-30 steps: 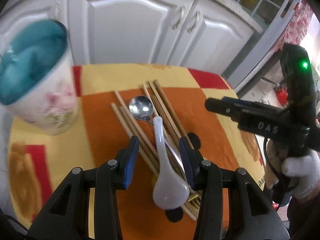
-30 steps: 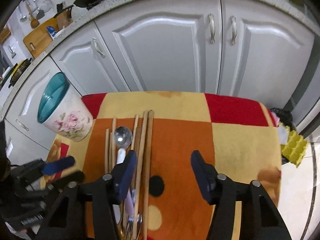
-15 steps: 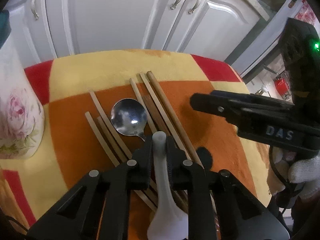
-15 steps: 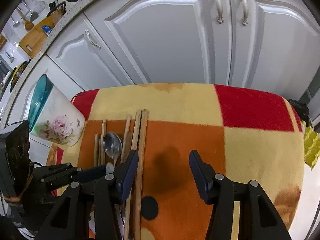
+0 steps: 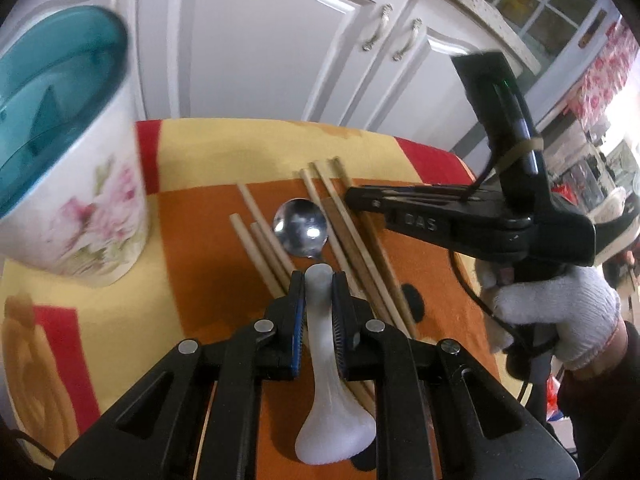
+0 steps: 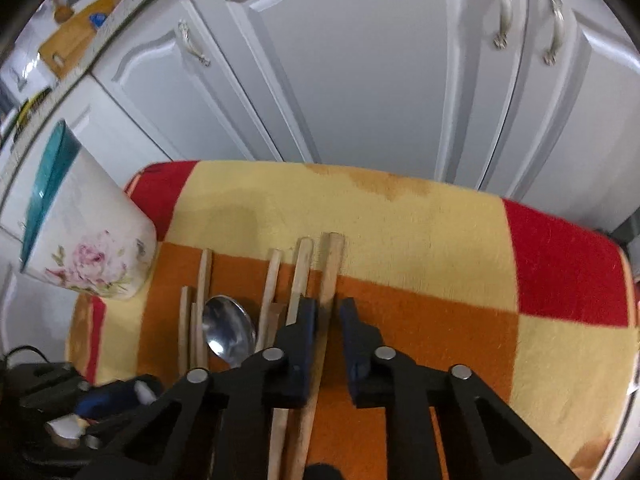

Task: Organize utensils
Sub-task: 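Grasp the white ceramic spoon with the left tool while the right tool reaches the chopsticks, then lift the white spoon toward the cup with the left tool while the right tool grasps and lifts a chopstick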

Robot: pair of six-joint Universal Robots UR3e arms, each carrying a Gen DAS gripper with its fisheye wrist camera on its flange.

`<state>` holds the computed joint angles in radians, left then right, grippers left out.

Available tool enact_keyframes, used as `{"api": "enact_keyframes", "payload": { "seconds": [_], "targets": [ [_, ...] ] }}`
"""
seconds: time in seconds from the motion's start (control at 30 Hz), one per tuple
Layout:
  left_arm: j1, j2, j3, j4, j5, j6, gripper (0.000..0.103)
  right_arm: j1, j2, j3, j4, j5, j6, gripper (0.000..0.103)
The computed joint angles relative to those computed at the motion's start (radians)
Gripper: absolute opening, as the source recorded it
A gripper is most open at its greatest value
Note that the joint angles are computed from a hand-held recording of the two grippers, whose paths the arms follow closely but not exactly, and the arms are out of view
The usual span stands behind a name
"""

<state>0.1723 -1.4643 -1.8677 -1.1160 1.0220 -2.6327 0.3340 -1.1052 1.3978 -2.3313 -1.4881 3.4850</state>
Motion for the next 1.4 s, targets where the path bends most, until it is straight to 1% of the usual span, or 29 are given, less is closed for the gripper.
{"api": "enact_keyframes", "payload": {
  "seconds": [0.13, 0.27, 0.33, 0.43, 0.5, 0.6, 0.67, 0.77, 0.8, 0.87, 0.9, 0.97, 1.07, 1.1, 1.17, 1.2, 1.27, 1.33, 1.4],
  "targets": [
    [0.065, 0.051, -0.022, -0.056, -0.034, 0.039, 0.012, -0.012, -0.059, 0.048, 0.05, -0.013, -0.027, 0.008],
    [0.112, 0.096, -0.035, -0.105, -0.049, 0.066, 0.012, -0.054, -0.108, 0.122, 0.035, 0.039, 0.003, 0.008],
    [0.127, 0.12, -0.039, -0.128, -0.056, 0.077, 0.012, -0.06, -0.097, 0.107, 0.034, 0.042, 0.018, 0.008],
    [0.155, 0.164, -0.034, -0.17, -0.072, 0.109, 0.012, -0.029, -0.067, 0.047, 0.072, 0.002, -0.017, 0.008],
    [0.176, 0.19, -0.024, -0.203, -0.089, 0.127, 0.012, -0.033, -0.097, 0.082, 0.05, 0.04, -0.021, 0.008],
    [0.254, 0.256, -0.004, -0.329, -0.124, 0.216, 0.012, -0.032, -0.203, 0.178, -0.009, 0.039, 0.005, 0.007],
    [0.311, 0.302, 0.018, -0.433, -0.146, 0.289, 0.011, -0.032, -0.273, 0.214, -0.016, 0.045, 0.011, 0.007],
    [0.39, 0.351, 0.066, -0.582, -0.176, 0.387, 0.011, -0.015, -0.371, 0.236, -0.012, 0.04, 0.026, 0.007],
    [0.429, 0.37, 0.09, -0.653, -0.188, 0.436, 0.01, -0.007, -0.405, 0.239, -0.008, 0.037, 0.031, 0.007],
    [0.474, 0.388, 0.127, -0.742, -0.201, 0.493, 0.009, 0.011, -0.447, 0.234, -0.002, 0.023, 0.041, 0.007],
    [0.502, 0.398, 0.152, -0.791, -0.206, 0.528, 0.008, 0.034, -0.453, 0.216, -0.002, 0.006, 0.053, 0.007],
    [0.541, 0.416, 0.186, -0.85, -0.211, 0.573, 0.007, 0.067, -0.448, 0.162, 0.012, -0.015, 0.065, 0.007],
    [0.599, 0.407, 0.27, -0.971, -0.226, 0.647, 0.006, 0.112, -0.437, 0.077, 0.046, -0.056, 0.062, 0.007],
    [0.633, 0.387, 0.333, -1.056, -0.237, 0.696, 0.006, 0.123, -0.431, 0.058, 0.043, -0.062, 0.064, 0.007],
    [0.679, 0.358, 0.422, -1.152, -0.247, 0.753, 0.006, 0.15, -0.406, -0.015, 0.057, -0.08, 0.064, 0.007],
    [0.711, 0.326, 0.501, -1.22, -0.258, 0.789, 0.006, 0.155, -0.399, -0.055, 0.066, -0.082, 0.056, 0.007],
    [0.748, 0.255, 0.641, -1.311, -0.274, 0.828, 0.006, 0.171, -0.372, -0.138, 0.082, -0.085, 0.052, 0.007],
    [0.772, 0.205, 0.748, -1.345, -0.291, 0.838, 0.006, 0.185, -0.326, -0.254, 0.106, -0.087, 0.046, 0.007],
    [0.775, 0.165, 0.825, -1.323, -0.302, 0.815, 0.006, 0.2, -0.263, -0.383, 0.133, -0.094, 0.039, 0.007]
  ]
}}
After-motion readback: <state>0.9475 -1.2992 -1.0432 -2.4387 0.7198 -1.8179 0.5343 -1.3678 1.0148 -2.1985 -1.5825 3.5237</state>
